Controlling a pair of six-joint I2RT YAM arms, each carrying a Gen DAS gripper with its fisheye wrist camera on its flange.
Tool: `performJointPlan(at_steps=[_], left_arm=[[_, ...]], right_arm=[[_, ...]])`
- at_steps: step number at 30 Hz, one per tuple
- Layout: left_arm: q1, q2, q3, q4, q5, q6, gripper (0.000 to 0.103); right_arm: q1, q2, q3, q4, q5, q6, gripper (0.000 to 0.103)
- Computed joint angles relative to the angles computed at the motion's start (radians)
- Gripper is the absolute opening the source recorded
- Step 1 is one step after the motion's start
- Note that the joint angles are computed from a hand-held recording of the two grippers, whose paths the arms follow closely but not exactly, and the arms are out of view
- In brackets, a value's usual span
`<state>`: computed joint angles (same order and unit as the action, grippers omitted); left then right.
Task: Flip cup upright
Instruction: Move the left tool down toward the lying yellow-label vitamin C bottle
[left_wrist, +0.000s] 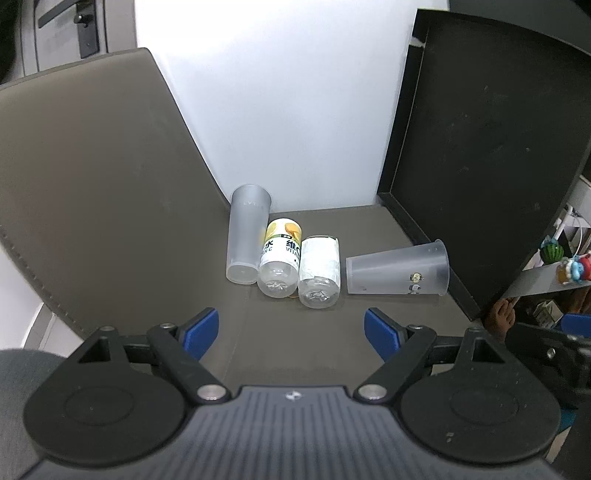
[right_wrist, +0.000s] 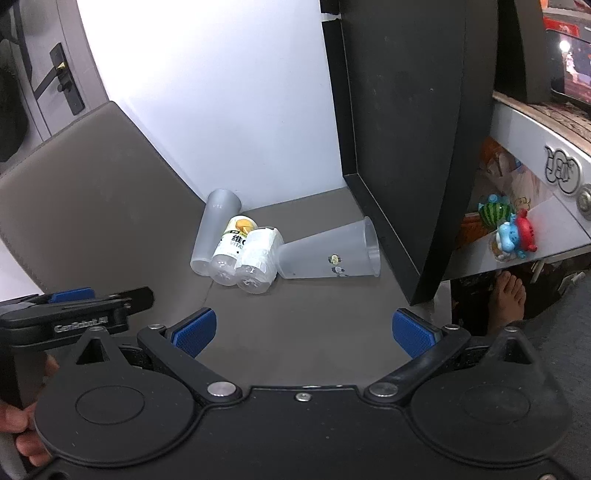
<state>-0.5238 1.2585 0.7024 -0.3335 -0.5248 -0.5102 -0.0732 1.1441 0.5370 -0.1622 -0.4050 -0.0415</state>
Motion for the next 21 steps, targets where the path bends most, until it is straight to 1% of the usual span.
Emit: performJointPlan(at_steps=[3, 8, 12, 17, 21], left_arm=[[0.03, 0.043, 0.028, 0.019, 0.011, 0.034, 0.085], [0.092, 0.123, 0.09, 0.044, 0.059, 0.085, 0.085], [0.138, 0.184, 0.144, 0.05, 0.106, 0.092, 0.085], [0.184, 0.268, 0.206, 0.072, 0.145, 0.129, 0.085], [0.219, 0.332, 0.26, 0.074, 0.17, 0.143, 0.084]], right_arm=[[0.023, 0.02, 0.02, -0.002, 0.006, 0.013, 0.103], [0.053, 0.067, 0.066, -0.004, 0.023, 0.041, 0.103], [0.06, 0.142, 0.137, -0.042, 0.044, 0.072, 0.103], [0.064, 0.21, 0.193, -0.03, 0.059, 0.115, 0.103], [0.061, 0.269, 0.217, 0.019, 0.045, 0.183, 0.103]])
